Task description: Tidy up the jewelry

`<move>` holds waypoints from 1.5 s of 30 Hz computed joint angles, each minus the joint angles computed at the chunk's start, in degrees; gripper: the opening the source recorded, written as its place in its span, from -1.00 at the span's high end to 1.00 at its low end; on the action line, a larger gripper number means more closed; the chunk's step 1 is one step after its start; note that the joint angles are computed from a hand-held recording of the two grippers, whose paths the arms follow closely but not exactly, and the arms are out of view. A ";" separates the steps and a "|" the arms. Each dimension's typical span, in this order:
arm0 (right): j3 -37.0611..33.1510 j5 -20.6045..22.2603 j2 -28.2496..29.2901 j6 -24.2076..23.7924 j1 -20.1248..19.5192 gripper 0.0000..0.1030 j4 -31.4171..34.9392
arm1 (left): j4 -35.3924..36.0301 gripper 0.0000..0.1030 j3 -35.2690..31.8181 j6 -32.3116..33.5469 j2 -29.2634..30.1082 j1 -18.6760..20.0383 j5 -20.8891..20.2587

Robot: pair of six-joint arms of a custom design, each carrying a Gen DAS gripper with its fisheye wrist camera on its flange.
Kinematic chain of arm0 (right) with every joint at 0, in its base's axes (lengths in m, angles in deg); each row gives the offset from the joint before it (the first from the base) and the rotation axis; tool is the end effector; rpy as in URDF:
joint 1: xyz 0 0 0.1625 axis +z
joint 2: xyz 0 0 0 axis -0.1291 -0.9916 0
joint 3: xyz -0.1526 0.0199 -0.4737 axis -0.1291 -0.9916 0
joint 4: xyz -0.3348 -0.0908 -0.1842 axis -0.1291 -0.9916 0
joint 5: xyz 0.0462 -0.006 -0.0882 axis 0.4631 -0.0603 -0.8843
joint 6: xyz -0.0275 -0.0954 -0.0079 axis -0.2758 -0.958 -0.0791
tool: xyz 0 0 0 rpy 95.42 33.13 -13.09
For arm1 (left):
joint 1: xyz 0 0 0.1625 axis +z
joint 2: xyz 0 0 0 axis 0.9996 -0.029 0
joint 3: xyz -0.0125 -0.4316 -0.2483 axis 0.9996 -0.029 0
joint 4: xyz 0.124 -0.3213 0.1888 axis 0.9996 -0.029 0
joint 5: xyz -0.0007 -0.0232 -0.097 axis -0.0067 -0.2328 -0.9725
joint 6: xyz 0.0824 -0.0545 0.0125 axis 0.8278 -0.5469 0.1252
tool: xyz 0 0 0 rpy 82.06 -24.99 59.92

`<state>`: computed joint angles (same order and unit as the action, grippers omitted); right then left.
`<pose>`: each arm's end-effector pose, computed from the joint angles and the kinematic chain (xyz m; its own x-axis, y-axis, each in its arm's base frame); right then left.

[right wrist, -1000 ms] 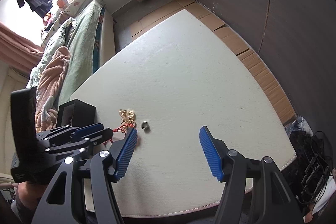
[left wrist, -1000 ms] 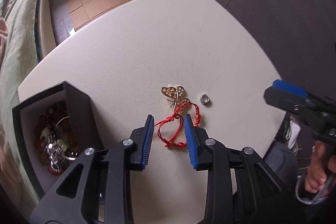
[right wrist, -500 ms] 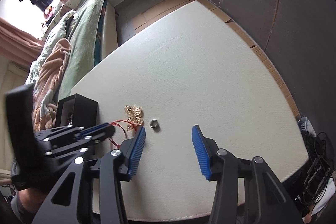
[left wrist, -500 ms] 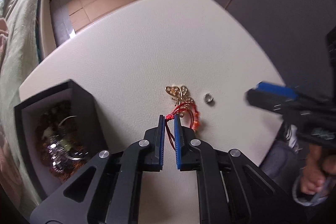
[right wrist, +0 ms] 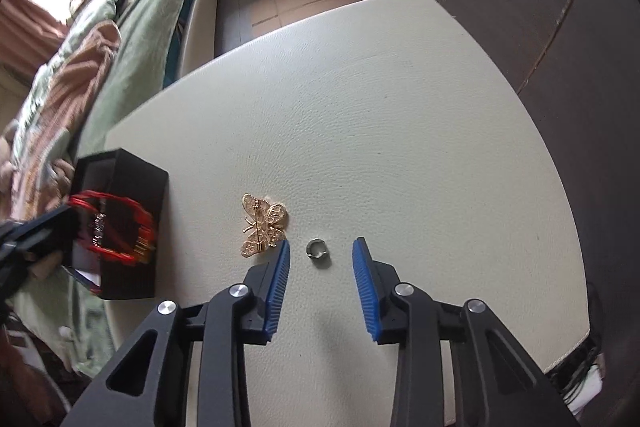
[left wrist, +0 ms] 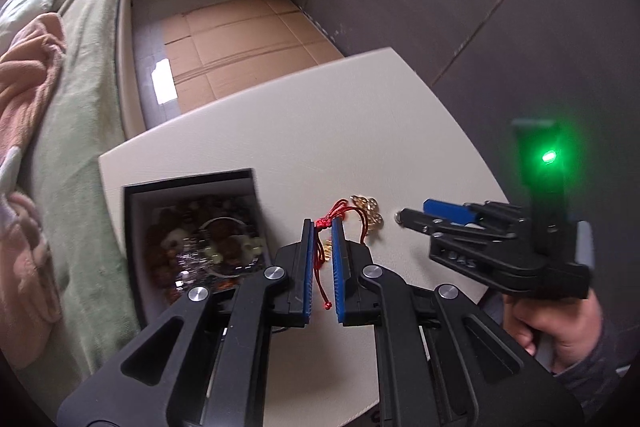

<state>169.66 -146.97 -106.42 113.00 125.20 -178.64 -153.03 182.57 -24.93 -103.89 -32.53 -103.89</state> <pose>0.2804 -0.4032 0.0032 -0.7272 0.4883 0.4825 0.1786 0.8133 -0.5538 -0.1337 -0.4906 0.2688 -0.6472 0.6988 -0.3047 0.7073 0.6995 0.1019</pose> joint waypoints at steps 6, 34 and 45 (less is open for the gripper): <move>-3.56 -1.45 0.96 0.84 -0.89 0.59 8.20 | 0.33 0.82 -2.08 0.14 -1.79 1.69 -0.35; -6.83 -2.32 -0.96 1.50 3.80 0.81 10.80 | -9.40 -0.44 -2.82 0.12 -4.98 10.22 -4.23; -8.81 -0.74 1.79 1.96 -0.11 0.24 15.00 | -10.05 -0.47 -1.80 -0.31 -5.74 12.51 -5.48</move>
